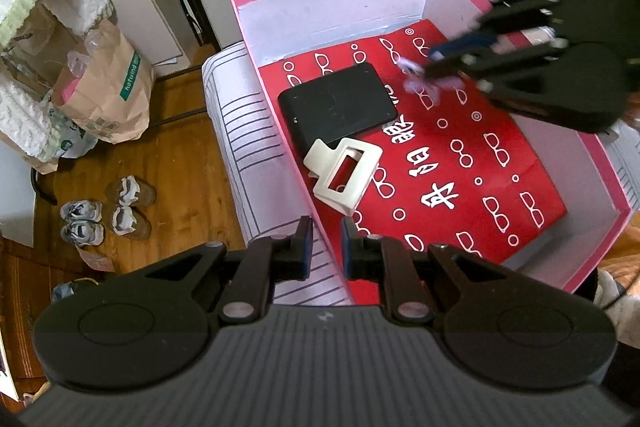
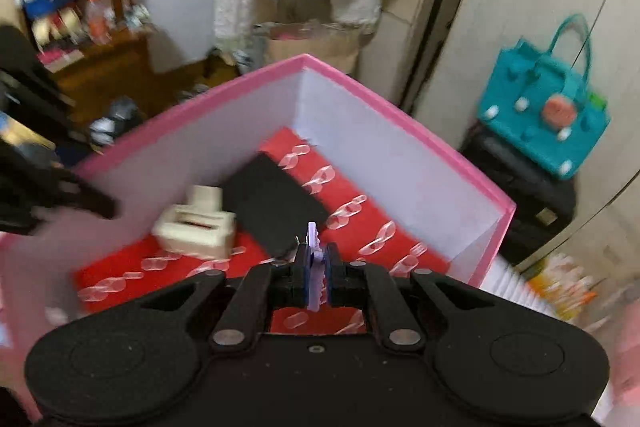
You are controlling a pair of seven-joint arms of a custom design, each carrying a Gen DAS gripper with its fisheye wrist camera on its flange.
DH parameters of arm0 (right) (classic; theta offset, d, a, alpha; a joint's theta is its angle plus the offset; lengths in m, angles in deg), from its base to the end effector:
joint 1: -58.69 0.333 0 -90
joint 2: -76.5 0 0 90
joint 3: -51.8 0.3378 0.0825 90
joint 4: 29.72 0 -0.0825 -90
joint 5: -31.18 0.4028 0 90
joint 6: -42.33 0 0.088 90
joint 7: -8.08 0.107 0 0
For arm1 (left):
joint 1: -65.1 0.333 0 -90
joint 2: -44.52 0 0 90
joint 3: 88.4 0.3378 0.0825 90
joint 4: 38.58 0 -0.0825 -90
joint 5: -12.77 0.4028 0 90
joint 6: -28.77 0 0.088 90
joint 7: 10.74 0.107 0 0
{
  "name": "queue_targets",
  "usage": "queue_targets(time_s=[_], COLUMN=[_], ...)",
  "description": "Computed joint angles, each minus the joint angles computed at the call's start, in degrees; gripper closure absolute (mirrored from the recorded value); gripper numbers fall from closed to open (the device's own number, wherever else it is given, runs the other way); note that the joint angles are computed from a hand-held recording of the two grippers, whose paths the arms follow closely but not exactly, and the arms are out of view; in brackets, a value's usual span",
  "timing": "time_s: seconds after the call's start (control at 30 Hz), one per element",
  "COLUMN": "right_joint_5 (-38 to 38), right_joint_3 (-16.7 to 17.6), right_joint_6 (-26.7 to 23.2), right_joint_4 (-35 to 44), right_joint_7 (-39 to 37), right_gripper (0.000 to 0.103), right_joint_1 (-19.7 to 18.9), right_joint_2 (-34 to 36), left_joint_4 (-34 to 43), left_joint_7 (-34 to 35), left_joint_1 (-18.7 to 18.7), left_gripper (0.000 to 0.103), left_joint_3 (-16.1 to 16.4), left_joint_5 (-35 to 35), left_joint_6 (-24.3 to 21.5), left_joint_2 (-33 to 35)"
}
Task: Organize rigid objects
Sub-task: 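Carry the lilac star clip into the pink box and release it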
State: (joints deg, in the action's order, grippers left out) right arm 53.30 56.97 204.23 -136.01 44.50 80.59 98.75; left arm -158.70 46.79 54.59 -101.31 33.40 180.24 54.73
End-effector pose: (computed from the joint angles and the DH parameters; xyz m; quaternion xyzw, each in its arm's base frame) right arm 0.6354 0.2962 0.3844 -0.9208 0.2413 -0.1726 0.2533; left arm 0.5678 -0.2513 0.3868 -0.6505 0.7305 -0.1493 0.1445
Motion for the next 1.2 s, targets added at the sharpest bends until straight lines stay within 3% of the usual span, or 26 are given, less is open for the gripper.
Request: queue_targets(time_s=[0.07, 0.17, 0.37, 0.43, 0.53, 0.57, 0.73, 0.87, 1.03, 1.2], right_joint_5=[-6.2, -14.3, -22.2, -21.2, -16.1, -13.2, 12.5, 27.2, 35.3, 37.9], right_joint_3=[-4.5, -10.9, -15.2, -13.4, -7.0, -4.4, 7.5, 7.3, 2.4, -1.3], right_joint_6=[6.0, 7.7, 10.4, 8.8, 5.1, 4.4, -3.1, -7.2, -13.9, -10.6], right_joint_4=[-0.6, 0.0, -2.0, -1.6, -2.0, -2.4, -4.7, -7.9, -11.8, -16.3], right_joint_7=[3.4, 8.5, 11.2, 10.8, 7.8, 6.3, -5.4, -10.6, -13.0, -14.7], right_gripper=[0.094, 0.094, 0.094, 0.089, 0.07, 0.068, 0.065, 0.064, 0.061, 0.057], right_joint_1=[4.6, 10.5, 15.4, 13.8, 8.1, 5.6, -7.9, -10.7, -11.4, -10.7], right_joint_2=[1.3, 2.9, 3.2, 3.0, 1.0, 0.1, -6.2, -11.7, -17.1, -19.6], left_joint_4=[-0.4, -0.9, -1.2, -1.3, -1.5, -1.5, -1.9, -2.1, -2.7, -3.6], left_joint_7=[0.3, 0.4, 0.3, 0.2, 0.2, 0.2, 0.4, 0.3, -0.6, 0.1], left_joint_1=[0.3, 0.5, 0.5, 0.5, 0.5, 0.5, 0.5, 0.4, 0.2, 0.7], left_gripper=[0.089, 0.089, 0.089, 0.089, 0.089, 0.089, 0.089, 0.089, 0.089, 0.089], left_joint_3=[-0.1, -0.1, -0.1, -0.1, -0.1, -0.1, -0.1, 0.0, 0.2, 0.0], left_joint_5=[-0.7, -1.2, -1.4, -1.3, -1.3, -1.3, -1.1, -0.6, 0.6, -1.0], left_joint_6=[0.6, 1.5, 2.0, 2.1, 2.2, 2.3, 2.9, 3.1, 3.8, 5.2], left_joint_2=[-0.2, -0.3, -0.6, -0.7, -0.8, -0.8, -1.0, -1.1, -1.4, -1.9])
